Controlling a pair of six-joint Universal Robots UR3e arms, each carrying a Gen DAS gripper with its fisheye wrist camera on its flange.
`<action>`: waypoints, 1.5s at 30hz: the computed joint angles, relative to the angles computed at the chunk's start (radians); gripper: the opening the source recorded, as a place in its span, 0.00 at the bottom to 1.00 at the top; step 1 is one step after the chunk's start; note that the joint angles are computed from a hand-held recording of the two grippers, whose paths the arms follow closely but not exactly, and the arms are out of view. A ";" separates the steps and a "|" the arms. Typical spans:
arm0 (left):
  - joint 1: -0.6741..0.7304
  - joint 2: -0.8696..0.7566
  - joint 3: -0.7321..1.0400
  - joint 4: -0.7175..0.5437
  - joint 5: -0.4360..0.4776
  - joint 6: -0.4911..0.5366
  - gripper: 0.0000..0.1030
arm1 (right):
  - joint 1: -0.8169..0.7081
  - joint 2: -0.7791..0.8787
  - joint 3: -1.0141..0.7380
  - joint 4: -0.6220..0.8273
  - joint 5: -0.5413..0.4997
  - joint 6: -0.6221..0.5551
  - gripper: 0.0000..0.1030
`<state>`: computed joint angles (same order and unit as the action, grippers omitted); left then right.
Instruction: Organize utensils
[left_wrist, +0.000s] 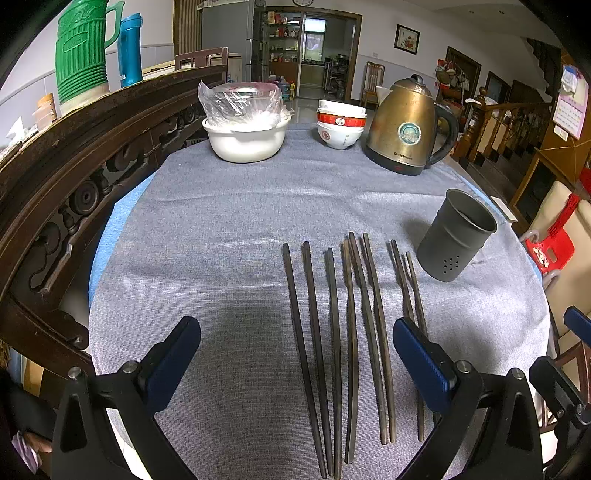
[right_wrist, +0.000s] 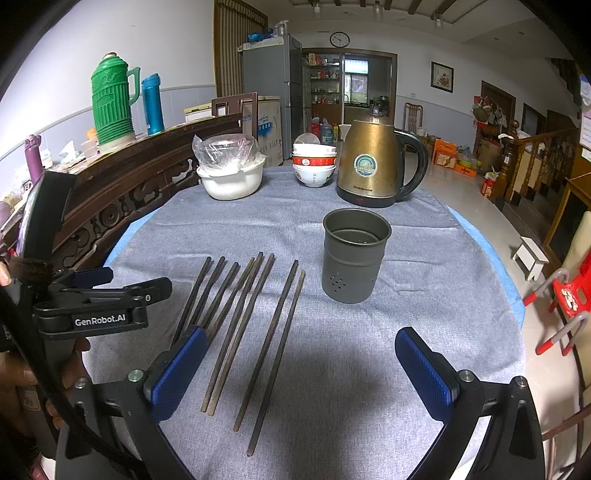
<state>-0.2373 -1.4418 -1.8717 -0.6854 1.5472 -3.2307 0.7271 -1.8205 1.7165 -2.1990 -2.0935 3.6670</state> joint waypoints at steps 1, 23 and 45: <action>0.000 0.000 -0.001 0.001 0.001 0.000 1.00 | 0.001 0.000 0.001 -0.001 -0.002 -0.001 1.00; 0.181 -0.028 0.028 -0.192 -0.112 0.040 1.00 | -0.323 -0.022 0.063 -0.006 0.380 -0.155 0.99; 0.180 -0.362 0.409 -0.485 -0.146 0.035 0.60 | -0.485 0.362 -0.272 0.322 0.678 -0.107 0.09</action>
